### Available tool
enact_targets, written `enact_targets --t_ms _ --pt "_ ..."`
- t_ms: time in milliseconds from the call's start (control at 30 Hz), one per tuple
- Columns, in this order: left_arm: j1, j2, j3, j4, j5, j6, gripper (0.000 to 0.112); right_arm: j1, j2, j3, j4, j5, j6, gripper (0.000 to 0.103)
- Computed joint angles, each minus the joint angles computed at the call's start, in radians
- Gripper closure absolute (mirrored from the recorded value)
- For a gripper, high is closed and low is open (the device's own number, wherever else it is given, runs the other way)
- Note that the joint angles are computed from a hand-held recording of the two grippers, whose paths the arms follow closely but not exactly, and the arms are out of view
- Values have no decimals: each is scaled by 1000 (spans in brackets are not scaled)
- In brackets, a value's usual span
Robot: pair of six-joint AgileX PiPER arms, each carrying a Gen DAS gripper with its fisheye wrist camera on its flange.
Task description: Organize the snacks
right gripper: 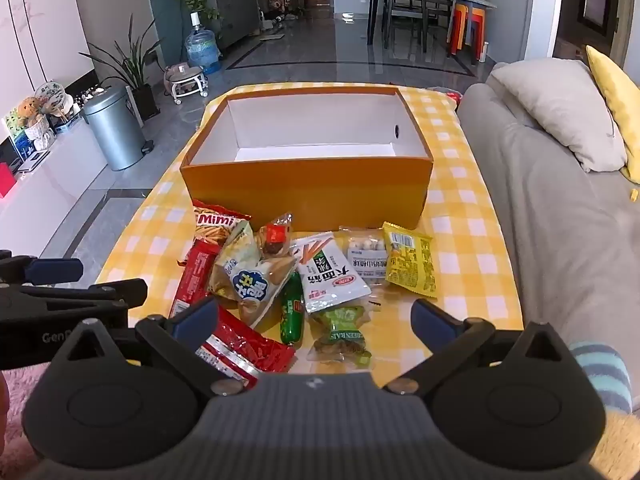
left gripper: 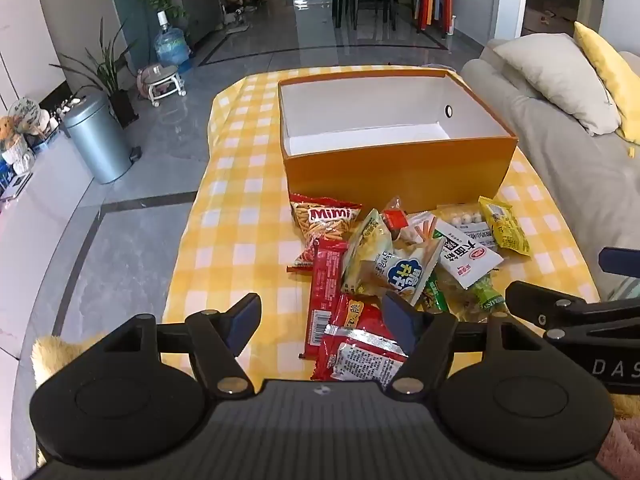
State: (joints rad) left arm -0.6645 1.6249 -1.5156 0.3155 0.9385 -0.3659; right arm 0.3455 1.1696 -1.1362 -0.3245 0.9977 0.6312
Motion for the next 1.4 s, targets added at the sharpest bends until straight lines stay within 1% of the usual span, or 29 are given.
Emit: enact_targets --t_ms 33,67,100,267,300,367,400,433,833,1400 --pt "-3 -4 0 -3 0 3 31 6 1 1 -14 1 13 4" --pt "14 15 -33 -45 35 20 31 7 1 2 -16 0 15 4" --pt "16 15 -36 -48 37 23 31 7 0 3 -18 -2 18 4" --pt "26 20 -43 -53 37 33 31 17 -6 9 -31 -9 37 4" --pt "22 7 -13 -41 16 25 31 -8 -10 45 -18 -41 20 4" --pt "25 8 -16 -45 16 31 31 -1 -13 55 -30 -48 35 4" --pt "28 6 -13 -46 14 34 31 4 -11 54 -36 -43 47 4" --pt "31 4 -11 -48 14 39 31 -2 -3 14 -20 -13 29 4" --pt "7 17 -30 -14 31 19 31 -14 -2 10 -16 -15 28 4" --pt "7 25 -52 -18 48 25 31 -7 10 0 -25 -1 37 4"
